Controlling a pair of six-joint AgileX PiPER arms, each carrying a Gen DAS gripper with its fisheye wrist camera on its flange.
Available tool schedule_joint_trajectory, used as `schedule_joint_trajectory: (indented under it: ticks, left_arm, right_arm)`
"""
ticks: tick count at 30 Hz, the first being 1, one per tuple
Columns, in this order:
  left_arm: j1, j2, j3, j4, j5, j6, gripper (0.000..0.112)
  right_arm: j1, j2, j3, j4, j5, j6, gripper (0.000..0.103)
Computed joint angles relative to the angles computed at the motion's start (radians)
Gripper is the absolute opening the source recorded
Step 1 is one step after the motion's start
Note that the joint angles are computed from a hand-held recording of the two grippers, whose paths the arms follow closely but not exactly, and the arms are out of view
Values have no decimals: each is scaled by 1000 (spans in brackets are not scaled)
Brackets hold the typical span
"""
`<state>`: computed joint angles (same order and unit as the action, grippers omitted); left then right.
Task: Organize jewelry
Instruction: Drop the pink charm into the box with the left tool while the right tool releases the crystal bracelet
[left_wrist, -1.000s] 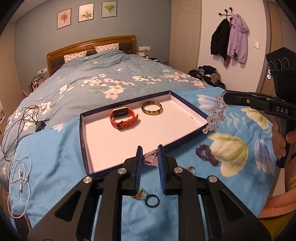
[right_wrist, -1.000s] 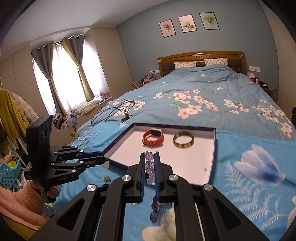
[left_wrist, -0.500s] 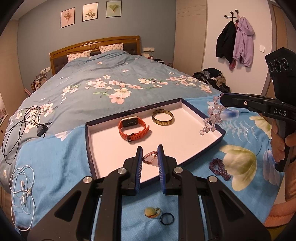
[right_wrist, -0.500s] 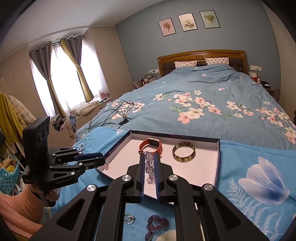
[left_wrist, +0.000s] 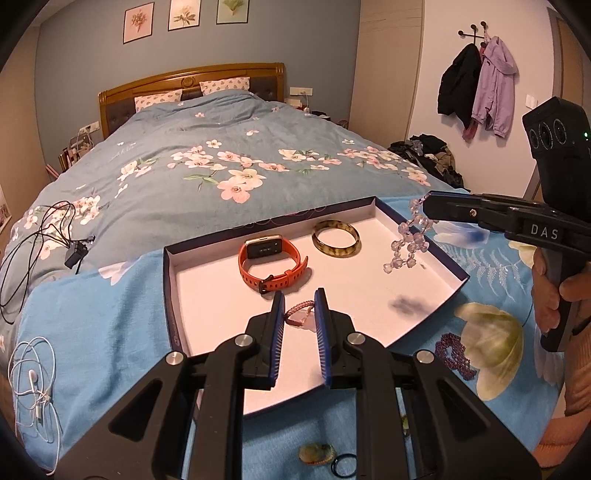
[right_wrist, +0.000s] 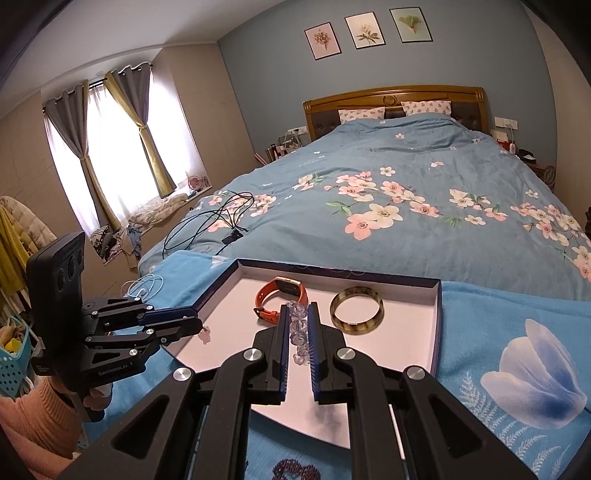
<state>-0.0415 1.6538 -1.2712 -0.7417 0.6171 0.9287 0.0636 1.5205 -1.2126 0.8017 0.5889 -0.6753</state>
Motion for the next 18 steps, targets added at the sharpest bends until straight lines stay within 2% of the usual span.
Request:
schedule_joint_trajectory:
  ticks: [18]
  left_arm:
    - [-54, 163, -158, 135, 36, -148, 17]
  right_arm:
    - [1, 99, -80, 0, 19, 24, 8]
